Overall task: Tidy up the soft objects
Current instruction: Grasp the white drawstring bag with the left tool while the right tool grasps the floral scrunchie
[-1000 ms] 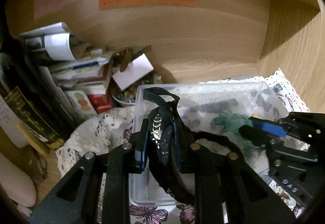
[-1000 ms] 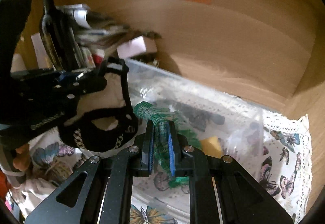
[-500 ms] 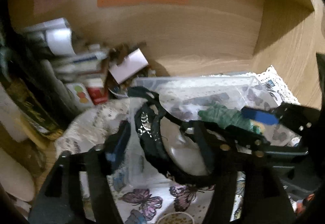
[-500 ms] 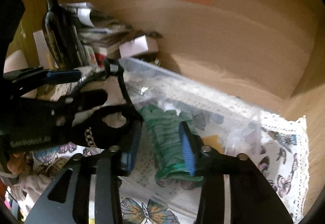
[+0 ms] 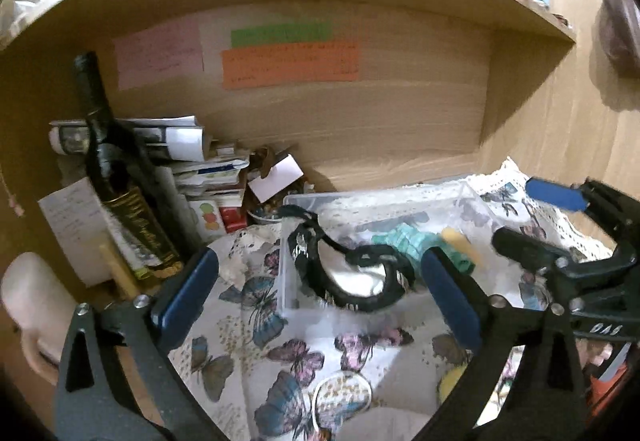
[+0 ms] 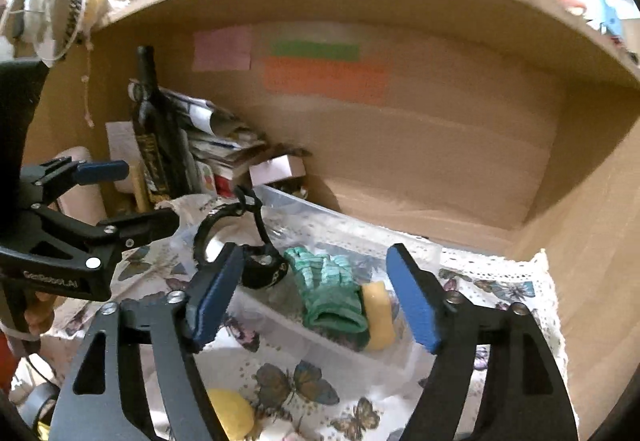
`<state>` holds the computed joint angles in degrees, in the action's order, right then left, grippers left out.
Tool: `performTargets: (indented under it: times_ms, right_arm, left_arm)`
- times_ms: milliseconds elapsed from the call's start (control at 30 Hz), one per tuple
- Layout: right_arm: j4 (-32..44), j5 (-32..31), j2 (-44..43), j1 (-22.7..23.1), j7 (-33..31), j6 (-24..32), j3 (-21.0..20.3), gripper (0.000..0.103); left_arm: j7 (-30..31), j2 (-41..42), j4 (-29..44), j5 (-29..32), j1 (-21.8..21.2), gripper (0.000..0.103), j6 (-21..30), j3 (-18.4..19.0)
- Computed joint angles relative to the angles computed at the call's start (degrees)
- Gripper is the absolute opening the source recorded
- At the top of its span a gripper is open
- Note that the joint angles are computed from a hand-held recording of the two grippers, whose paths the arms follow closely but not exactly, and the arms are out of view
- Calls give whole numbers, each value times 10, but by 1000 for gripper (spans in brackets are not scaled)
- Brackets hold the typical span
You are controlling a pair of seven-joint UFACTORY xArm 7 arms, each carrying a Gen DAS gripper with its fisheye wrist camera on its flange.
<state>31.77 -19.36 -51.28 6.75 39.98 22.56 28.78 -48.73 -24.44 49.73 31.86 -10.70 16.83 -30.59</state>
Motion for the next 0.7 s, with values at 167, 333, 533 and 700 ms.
performTargets:
  times_ms: [167,333,533,700]
  right_arm:
    - [-27,3,-54,19,16,24,15,76]
    - [-58,14,-92,55,28,62,24,78]
    - [-98,40,-103,109,57,96,24,79]
    - [-133,62,-99,157,92,99,19,87]
  left_arm:
    - [23,-37,-37,-22,-32,103,17,9]
    - [49,-59,-82,-70,-76,103,13,26]
    - [57,-75,-124,-111,-102,103,13,14]
    - [58,-67,-145,-130,-126,103,19,11]
